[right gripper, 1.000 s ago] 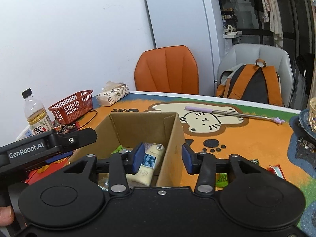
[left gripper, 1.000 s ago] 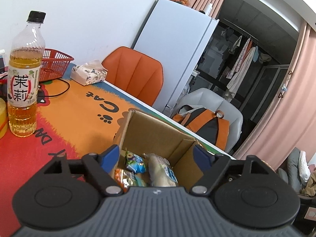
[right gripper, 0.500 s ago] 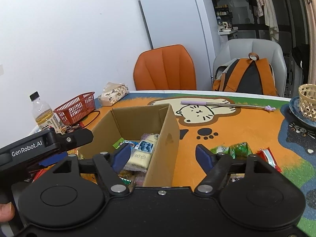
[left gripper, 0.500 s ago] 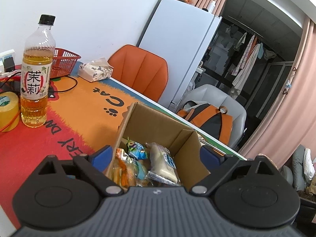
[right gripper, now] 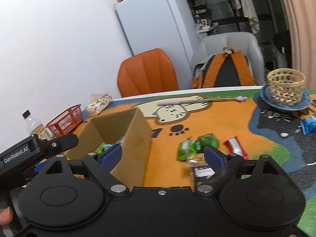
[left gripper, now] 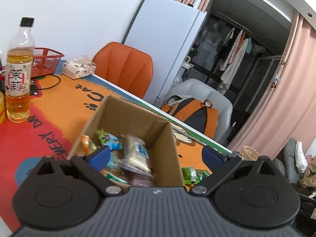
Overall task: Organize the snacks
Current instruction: 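Withdraw both tools from box toward remaining snacks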
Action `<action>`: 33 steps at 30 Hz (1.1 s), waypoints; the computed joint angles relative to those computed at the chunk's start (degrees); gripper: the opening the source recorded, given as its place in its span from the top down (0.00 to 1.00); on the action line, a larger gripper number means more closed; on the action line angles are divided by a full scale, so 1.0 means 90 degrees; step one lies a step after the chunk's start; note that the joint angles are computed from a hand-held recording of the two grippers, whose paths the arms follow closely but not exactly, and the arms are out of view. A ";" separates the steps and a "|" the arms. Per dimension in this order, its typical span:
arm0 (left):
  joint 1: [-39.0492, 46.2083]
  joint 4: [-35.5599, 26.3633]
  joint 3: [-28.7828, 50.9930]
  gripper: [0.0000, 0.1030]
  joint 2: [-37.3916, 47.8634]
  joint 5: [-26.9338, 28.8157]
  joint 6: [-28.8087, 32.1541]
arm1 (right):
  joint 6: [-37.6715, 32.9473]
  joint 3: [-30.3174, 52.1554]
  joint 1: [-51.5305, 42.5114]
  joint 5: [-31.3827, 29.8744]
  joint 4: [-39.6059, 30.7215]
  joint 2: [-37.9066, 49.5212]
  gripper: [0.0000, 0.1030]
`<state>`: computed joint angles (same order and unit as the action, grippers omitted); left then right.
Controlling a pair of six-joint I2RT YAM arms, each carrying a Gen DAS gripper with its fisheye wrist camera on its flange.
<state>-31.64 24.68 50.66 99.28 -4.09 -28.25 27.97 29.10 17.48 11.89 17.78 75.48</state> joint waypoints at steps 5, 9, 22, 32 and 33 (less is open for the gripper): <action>-0.0213 -0.0079 0.0192 0.05 0.0159 0.0014 -0.0044 | -0.0036 -0.0265 -0.0356 -0.0142 -0.0029 -0.0306 0.10; -0.0367 -0.0080 0.0307 0.05 0.0233 0.0040 0.0050 | -0.0058 -0.0460 -0.0657 -0.0268 -0.0029 -0.0526 0.10; -0.0958 -0.0055 0.0743 0.05 0.0619 -0.0273 0.0272 | -0.0358 -0.0893 -0.1442 -0.0622 -0.0138 -0.1125 0.11; -0.1263 -0.0242 0.1230 0.07 0.1104 -0.0332 0.0338 | -0.0633 -0.1054 -0.2241 -0.1436 0.0204 -0.0858 0.23; -0.1290 -0.0262 0.1279 0.08 0.1149 -0.0341 0.0333 | -0.0669 -0.1070 -0.2296 -0.1518 0.0243 -0.0824 0.24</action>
